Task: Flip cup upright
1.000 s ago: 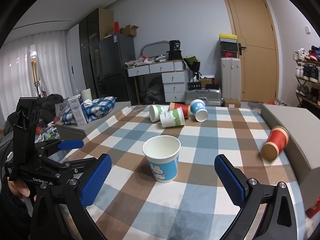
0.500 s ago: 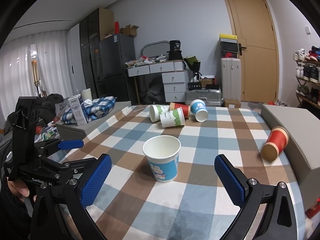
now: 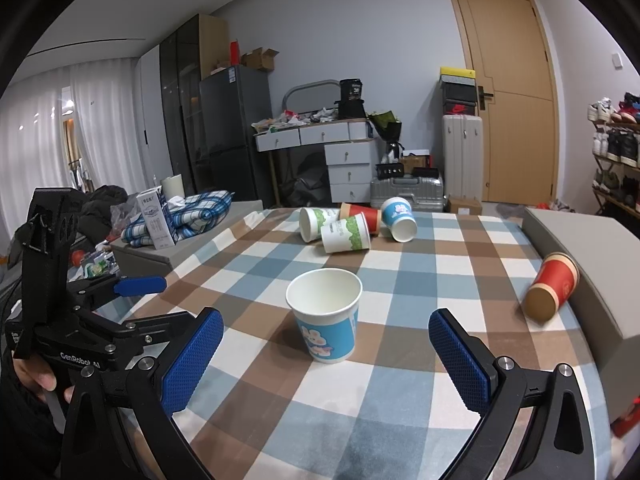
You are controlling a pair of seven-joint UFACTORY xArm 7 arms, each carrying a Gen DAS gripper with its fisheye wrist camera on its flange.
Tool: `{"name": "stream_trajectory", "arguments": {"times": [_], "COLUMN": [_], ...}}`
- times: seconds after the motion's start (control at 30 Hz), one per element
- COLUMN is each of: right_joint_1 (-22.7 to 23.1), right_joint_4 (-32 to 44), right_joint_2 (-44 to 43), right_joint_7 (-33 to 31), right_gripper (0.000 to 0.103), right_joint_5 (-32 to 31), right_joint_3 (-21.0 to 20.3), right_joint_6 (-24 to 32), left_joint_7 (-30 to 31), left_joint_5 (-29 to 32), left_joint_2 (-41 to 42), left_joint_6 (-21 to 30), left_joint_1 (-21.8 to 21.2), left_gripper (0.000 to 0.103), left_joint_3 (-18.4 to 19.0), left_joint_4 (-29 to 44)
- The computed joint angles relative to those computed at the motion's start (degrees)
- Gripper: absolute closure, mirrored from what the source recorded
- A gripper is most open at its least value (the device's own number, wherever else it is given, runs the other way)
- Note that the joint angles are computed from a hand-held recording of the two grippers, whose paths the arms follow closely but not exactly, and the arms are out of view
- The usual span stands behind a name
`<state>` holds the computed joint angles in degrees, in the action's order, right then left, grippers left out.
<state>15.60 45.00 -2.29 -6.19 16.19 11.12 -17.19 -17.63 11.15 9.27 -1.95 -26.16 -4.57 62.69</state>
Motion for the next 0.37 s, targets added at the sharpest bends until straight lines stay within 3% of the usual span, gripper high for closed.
{"name": "stream_trajectory", "arguments": {"times": [0.37], "right_joint_1": [0.25], "right_joint_4": [0.32], "right_joint_2": [0.37], "right_joint_7": [-1.76], "right_gripper": [0.0], "right_joint_5": [1.86], "right_joint_3": [0.25], "right_joint_6": [0.13], "left_joint_7": [1.43], "left_joint_5": [-1.45], "left_joint_2": [-0.13], "left_joint_6": [0.17], "left_joint_1": [0.61], "left_gripper": [0.005], "left_joint_3": [-0.96], "left_joint_4": [-0.1]}}
